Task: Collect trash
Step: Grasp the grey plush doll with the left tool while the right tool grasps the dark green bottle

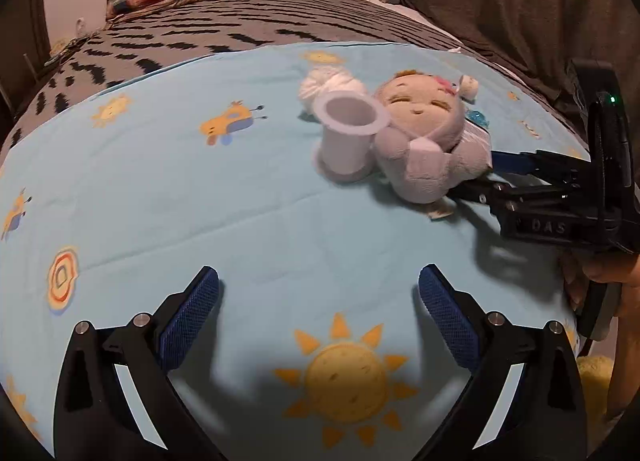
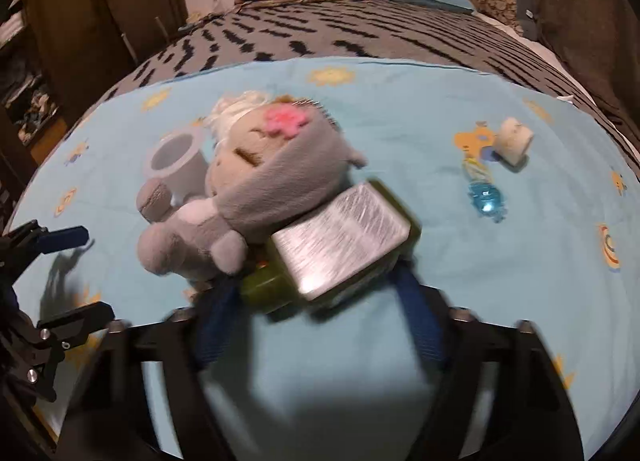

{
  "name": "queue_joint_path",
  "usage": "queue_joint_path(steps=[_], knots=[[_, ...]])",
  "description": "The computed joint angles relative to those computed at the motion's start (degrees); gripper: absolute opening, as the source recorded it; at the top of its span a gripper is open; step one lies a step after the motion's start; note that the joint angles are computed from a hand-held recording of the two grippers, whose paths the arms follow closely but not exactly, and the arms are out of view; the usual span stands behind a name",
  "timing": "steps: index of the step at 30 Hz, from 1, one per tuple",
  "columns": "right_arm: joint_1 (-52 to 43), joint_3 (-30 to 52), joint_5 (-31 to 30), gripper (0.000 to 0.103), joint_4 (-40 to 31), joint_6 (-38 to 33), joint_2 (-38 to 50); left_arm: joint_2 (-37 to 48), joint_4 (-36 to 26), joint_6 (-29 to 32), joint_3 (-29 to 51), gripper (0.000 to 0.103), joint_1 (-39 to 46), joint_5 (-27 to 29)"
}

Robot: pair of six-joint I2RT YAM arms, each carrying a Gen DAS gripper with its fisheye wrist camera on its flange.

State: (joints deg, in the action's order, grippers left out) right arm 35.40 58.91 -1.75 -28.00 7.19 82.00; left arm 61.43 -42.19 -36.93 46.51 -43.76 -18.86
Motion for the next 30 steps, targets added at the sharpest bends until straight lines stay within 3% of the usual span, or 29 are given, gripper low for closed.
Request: queue_joint_path(steps=[1,7,10,14,16,18,25,30], knots=[[-1.11,-0.65,-0.73,0.054,0.02,-0.03,-1.15,0.46,0.49,0.43,0.33,0.095,-0.06,0.18],[-5.72,-3.33,-3.78,0.041,-0.14,-1.26,-4.64,4.05,4.26,2.33,3.0,0.095,-0.83,1.54],[-7.43,-3.6,-4.87,0.042,-0.26,-1.64,-4.75,5.98,6.51,3.33,4.64,0.093,-0.5,2.14],[-10.09,-3.79,-7.03,0.044,0.27,-0.31,-5.05,8.73,8.24,5.04,7.14,0.076,0.21,3.57],[-10.62,-4.34,-7.93,0.058,1.02,0.54,-6.17,9.71,9.37,6.43,7.78,0.073,0.63,4.87],[-10.86,-4.61,-10.16,0.065,1.52,1.17,-7.4,10.1,10.29,7.18,7.97,0.07,0.85,5.44],[-7.08,-0.87,-7.32,0.064,2.11,-0.18,-2.61,8.95,8.66,7.39,8.46,0.07,-0.15,3.1],[-8.65,1.31,-8.94,0.061,3.05,1.14,3.1,7.36,8.67,7.52,8.25,0.069,0.98,3.39]])
